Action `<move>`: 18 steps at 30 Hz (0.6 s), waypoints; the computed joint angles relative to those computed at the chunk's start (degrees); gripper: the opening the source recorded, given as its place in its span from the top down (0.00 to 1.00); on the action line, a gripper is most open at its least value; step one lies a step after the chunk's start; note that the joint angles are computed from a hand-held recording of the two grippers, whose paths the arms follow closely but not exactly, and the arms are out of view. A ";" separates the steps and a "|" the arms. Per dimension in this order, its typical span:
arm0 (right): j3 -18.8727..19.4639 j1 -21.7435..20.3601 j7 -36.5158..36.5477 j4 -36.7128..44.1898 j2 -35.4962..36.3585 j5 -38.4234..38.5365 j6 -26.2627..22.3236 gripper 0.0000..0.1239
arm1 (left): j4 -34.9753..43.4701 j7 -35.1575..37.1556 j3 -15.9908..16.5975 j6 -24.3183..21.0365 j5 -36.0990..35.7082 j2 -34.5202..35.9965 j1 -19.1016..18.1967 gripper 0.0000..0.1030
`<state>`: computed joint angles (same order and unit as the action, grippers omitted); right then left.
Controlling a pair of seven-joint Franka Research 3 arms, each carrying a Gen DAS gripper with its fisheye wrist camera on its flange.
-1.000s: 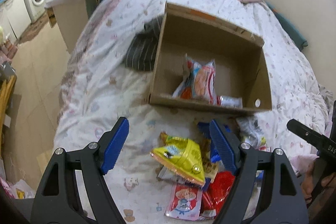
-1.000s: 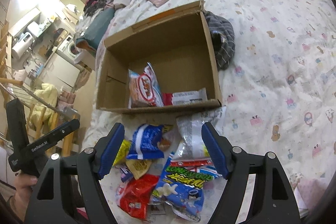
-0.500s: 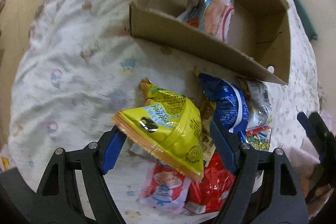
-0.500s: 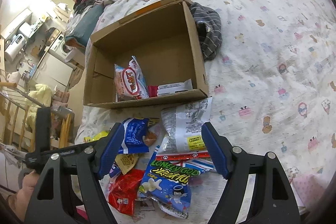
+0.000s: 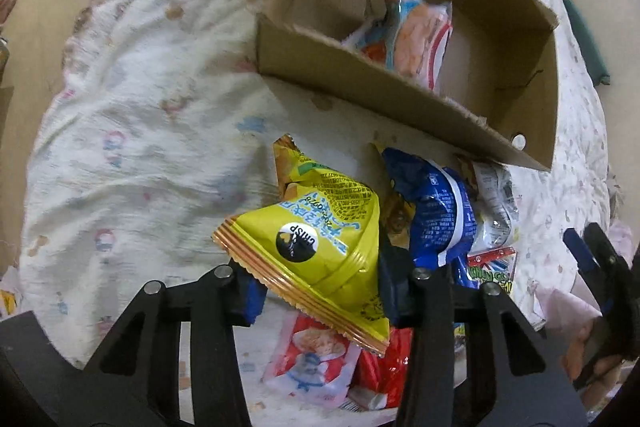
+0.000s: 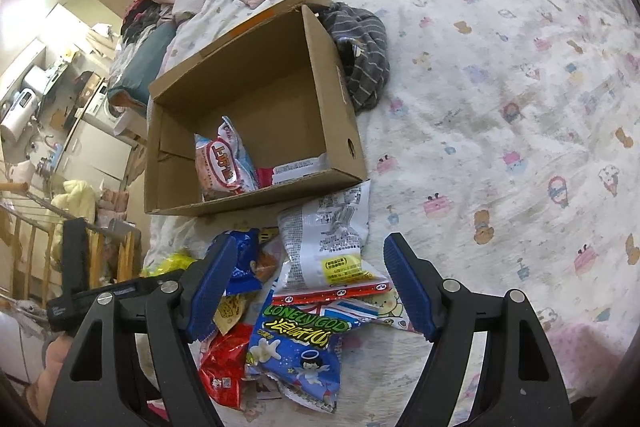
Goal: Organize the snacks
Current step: 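Grasp the yellow crisp bag with left gripper while right gripper grasps the white-silver bag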
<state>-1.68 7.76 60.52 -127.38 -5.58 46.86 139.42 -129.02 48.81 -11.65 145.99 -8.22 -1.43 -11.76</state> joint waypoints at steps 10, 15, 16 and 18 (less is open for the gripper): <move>2.03 1.03 8.83 2.10 4.44 -11.89 0.13 0.27 | -4.80 -3.64 0.89 1.12 9.56 -8.02 -0.33 0.61; 3.20 2.59 14.72 5.51 9.20 -22.80 -0.85 0.25 | -5.28 -2.52 1.09 0.76 9.75 -8.71 -0.21 0.61; 3.33 2.87 15.38 6.09 9.94 -23.94 -0.94 0.25 | -5.50 -2.09 1.22 0.98 9.43 -8.97 -0.31 0.61; 3.46 3.24 16.31 7.19 11.18 -25.41 -1.22 0.25 | -5.53 -2.09 1.11 1.15 9.79 -9.17 -0.27 0.60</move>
<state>1.78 11.00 76.82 -120.19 5.61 21.45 138.19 -134.55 46.72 -10.54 147.13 1.57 -10.60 -12.03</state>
